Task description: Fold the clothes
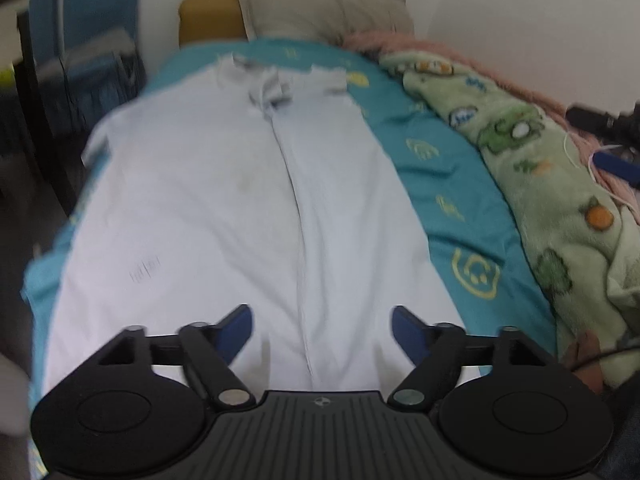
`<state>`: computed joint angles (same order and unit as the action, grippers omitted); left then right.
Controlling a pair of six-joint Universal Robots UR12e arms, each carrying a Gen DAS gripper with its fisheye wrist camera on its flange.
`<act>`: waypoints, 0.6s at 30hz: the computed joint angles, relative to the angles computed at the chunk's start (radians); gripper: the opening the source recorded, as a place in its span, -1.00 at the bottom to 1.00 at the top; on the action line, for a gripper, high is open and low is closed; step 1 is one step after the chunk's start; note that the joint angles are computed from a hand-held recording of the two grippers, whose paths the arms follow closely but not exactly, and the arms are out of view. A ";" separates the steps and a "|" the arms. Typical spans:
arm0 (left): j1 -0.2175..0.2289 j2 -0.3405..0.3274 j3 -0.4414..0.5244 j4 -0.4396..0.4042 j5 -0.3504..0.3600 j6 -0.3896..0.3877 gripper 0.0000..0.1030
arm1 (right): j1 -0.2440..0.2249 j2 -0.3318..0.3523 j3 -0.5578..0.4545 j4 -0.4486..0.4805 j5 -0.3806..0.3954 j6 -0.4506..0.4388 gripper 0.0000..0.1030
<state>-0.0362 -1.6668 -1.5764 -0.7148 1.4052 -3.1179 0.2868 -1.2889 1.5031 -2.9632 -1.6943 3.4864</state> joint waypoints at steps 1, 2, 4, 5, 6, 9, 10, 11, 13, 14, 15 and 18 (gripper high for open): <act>-0.003 -0.003 0.003 0.041 0.017 -0.012 0.69 | 0.002 0.001 -0.001 -0.003 0.000 -0.002 0.68; -0.007 -0.007 0.008 0.080 0.033 -0.024 0.73 | 0.003 0.002 -0.001 -0.005 0.000 -0.004 0.68; -0.009 -0.016 0.022 0.139 0.053 -0.040 0.91 | 0.006 0.005 -0.003 -0.013 0.003 -0.009 0.68; -0.013 -0.024 0.031 0.164 0.063 -0.047 0.93 | 0.008 0.007 -0.005 -0.014 0.006 -0.011 0.68; -0.016 -0.031 0.038 0.182 0.071 -0.053 0.94 | 0.008 0.009 -0.006 -0.017 0.012 -0.010 0.68; -0.025 -0.050 0.051 0.216 0.071 -0.063 0.94 | 0.010 0.013 -0.007 -0.028 0.024 -0.003 0.68; -0.029 -0.057 0.054 0.228 0.070 -0.067 0.94 | 0.011 0.015 -0.007 -0.033 0.028 0.001 0.68; -0.032 -0.064 0.055 0.241 0.072 -0.068 0.94 | 0.012 0.016 -0.007 -0.038 0.030 0.003 0.68; -0.037 -0.071 0.043 0.271 0.073 -0.065 0.94 | 0.015 0.018 -0.006 -0.048 0.024 0.003 0.68; -0.038 -0.073 0.036 0.283 0.071 -0.065 0.94 | 0.017 0.018 -0.005 -0.053 0.019 0.002 0.68; -0.037 -0.074 0.030 0.292 0.066 -0.064 0.94 | 0.018 0.018 -0.004 -0.058 0.017 0.003 0.68; -0.029 -0.073 0.009 0.319 0.063 -0.063 0.94 | 0.013 0.031 -0.024 -0.045 0.042 0.033 0.68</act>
